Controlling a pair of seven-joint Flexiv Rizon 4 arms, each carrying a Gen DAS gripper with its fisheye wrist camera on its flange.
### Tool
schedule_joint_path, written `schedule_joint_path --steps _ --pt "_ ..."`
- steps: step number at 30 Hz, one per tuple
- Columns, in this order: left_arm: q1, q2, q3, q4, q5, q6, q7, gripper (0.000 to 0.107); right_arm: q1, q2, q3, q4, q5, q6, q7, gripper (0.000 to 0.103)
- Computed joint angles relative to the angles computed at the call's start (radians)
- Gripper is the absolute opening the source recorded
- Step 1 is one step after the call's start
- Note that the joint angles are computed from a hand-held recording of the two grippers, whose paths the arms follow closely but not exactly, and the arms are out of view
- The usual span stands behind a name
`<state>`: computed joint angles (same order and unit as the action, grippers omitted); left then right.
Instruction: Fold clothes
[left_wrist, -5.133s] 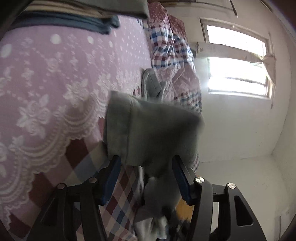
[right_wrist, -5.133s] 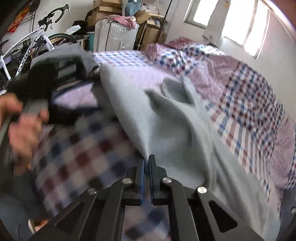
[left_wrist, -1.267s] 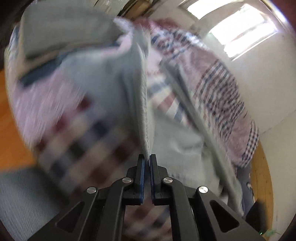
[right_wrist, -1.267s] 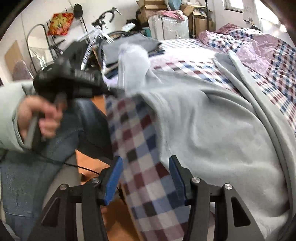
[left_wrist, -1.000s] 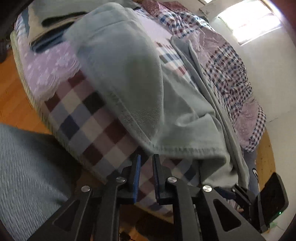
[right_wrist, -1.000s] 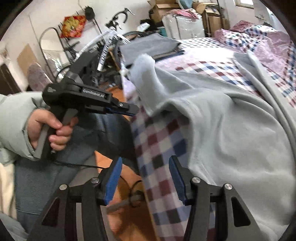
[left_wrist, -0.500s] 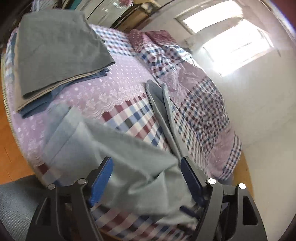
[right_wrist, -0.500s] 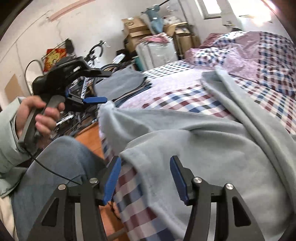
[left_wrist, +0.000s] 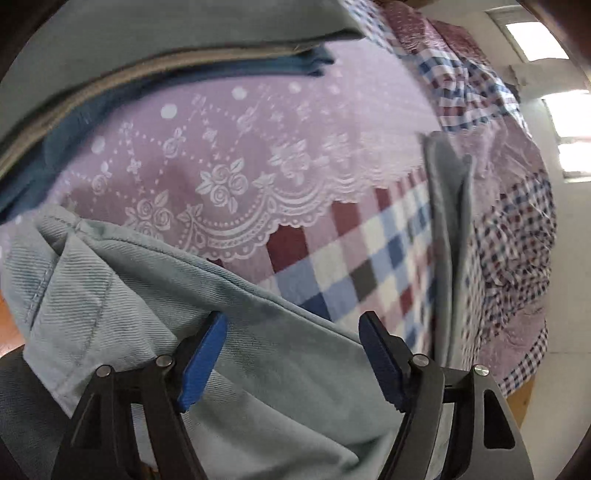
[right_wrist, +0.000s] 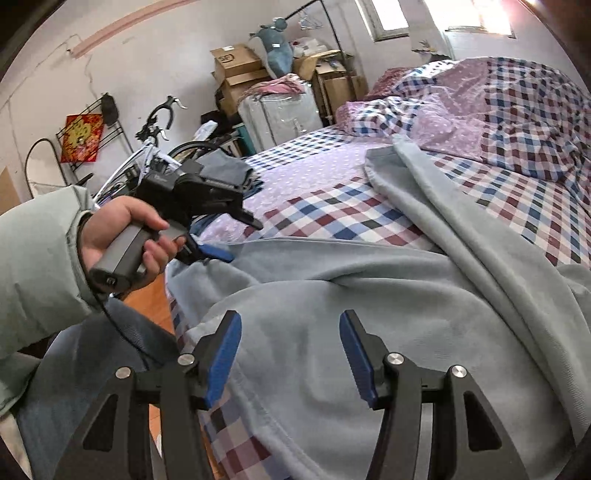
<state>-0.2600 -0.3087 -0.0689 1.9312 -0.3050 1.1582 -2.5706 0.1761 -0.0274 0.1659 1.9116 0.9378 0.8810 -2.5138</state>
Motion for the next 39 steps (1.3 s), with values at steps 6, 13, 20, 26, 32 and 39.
schedule_joint_path --steps 6,13,20,26,32,39 --pt "-0.035 -0.018 0.059 -0.093 0.152 -0.168 -0.119 0.043 0.006 -0.021 0.007 0.002 -0.041 0.063 0.054 0.059" --pt "-0.028 0.03 0.052 0.051 0.164 0.066 -0.18 0.001 -0.002 -0.02 0.01 0.004 -0.043 0.098 0.08 0.059" --pt "-0.046 0.062 0.076 0.056 0.252 0.178 -0.167 0.0 0.0 -0.03 0.014 0.004 -0.067 0.107 0.1 0.059" --pt "-0.045 0.044 0.062 -0.18 0.459 -0.127 0.186 0.048 -0.006 -0.04 0.018 0.003 -0.076 0.13 0.118 0.059" --pt "-0.031 -0.043 0.001 -0.29 0.414 -0.161 0.576 0.072 -0.013 -0.052 0.02 -0.003 -0.077 0.153 0.144 0.059" --pt "-0.045 -0.086 0.014 -0.339 0.403 -0.313 0.81 0.07 -0.03 -0.067 0.023 -0.017 -0.071 0.16 0.155 0.059"
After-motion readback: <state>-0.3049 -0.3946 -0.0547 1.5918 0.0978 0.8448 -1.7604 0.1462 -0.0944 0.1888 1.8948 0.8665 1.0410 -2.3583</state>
